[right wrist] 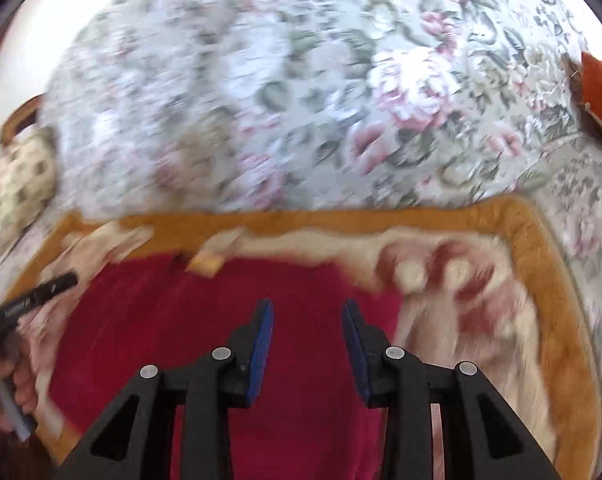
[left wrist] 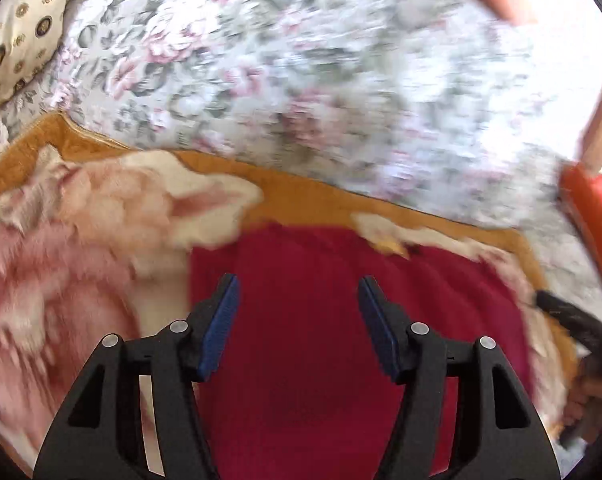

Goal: Fold small clothes
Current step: 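Open the right tool and withdraw it from the folded sweater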

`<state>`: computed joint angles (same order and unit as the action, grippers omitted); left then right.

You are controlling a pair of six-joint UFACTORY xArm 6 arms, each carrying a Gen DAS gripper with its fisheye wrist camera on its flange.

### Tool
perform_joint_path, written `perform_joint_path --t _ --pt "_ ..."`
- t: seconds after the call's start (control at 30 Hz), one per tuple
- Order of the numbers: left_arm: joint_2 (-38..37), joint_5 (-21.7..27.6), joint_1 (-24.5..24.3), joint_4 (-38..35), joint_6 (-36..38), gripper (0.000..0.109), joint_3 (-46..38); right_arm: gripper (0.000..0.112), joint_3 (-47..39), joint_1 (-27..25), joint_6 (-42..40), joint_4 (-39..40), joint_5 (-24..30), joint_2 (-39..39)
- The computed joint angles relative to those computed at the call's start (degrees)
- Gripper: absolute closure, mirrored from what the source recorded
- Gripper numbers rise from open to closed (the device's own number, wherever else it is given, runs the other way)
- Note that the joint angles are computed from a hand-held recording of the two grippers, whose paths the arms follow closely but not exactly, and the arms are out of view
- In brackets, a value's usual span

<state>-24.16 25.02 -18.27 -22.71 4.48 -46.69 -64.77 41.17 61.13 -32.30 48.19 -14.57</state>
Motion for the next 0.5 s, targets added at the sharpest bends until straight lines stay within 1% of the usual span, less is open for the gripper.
perform_joint_path --t 0.03,0.07,0.1,0.13,0.17,0.2,0.23,0.27,0.33,0.37,0.4,0.43,0.47,0.5 --pt "-2.79 -0.26 -0.86 -2.15 2.17 0.047 2.94 0.078 1.19 1.35 1.14 -0.61 -0.29 -0.71" --pt "-4.14 -0.13 -1.6 -1.91 2.8 0.047 5.16 0.078 2.86 3.12 2.73 -1.77 -0.18 -1.4" --pt "-3.92 0.58 -1.88 0.73 1.07 0.047 6.18 0.078 3.21 4.15 3.23 -2.42 0.95 -0.91" --pt "-2.28 2.73 -1.54 2.26 -0.98 0.048 5.86 0.078 3.39 4.92 3.01 -2.38 2.84 0.06" --pt "-1.18 3.14 -1.29 1.4 -0.72 0.048 6.15 0.078 4.26 5.01 2.56 -0.78 4.05 1.14" --pt "-2.15 1.15 -1.42 -0.58 1.94 0.048 7.23 0.078 6.07 4.93 3.83 -1.57 2.86 0.61" --pt "-2.58 1.56 -1.29 -1.05 2.8 0.048 7.23 0.078 8.02 5.11 6.01 -4.07 1.43 -1.03" --pt "-3.71 3.49 -0.78 -1.2 2.59 0.048 6.94 0.077 7.98 5.53 7.0 -4.17 2.05 -1.14" --pt "-9.06 4.32 0.35 -4.07 4.5 0.048 9.63 0.078 6.17 5.97 5.57 -1.4 5.06 -1.58" --pt "-12.91 4.56 1.42 -5.78 6.16 0.047 11.96 0.078 5.9 6.92 6.78 -2.0 7.73 -3.59" --pt "-17.39 5.58 3.24 -7.96 7.97 0.042 14.75 0.077 6.98 7.45 8.07 -3.41 8.4 -5.9" --pt "-19.92 6.74 5.07 -9.88 9.58 0.038 16.57 0.076 8.89 8.44 9.6 -5.1 8.95 -9.45" --pt "-23.12 8.92 7.84 -12.85 10.9 0.032 18.98 0.075 10.98 9.06 10.16 -5.71 9.06 -12.73" --pt "-24.3 11.15 9.77 -15.2 11.91 0.032 19.84 0.075 11.91 10.81 11.18 -6.2 10.79 -14.63"
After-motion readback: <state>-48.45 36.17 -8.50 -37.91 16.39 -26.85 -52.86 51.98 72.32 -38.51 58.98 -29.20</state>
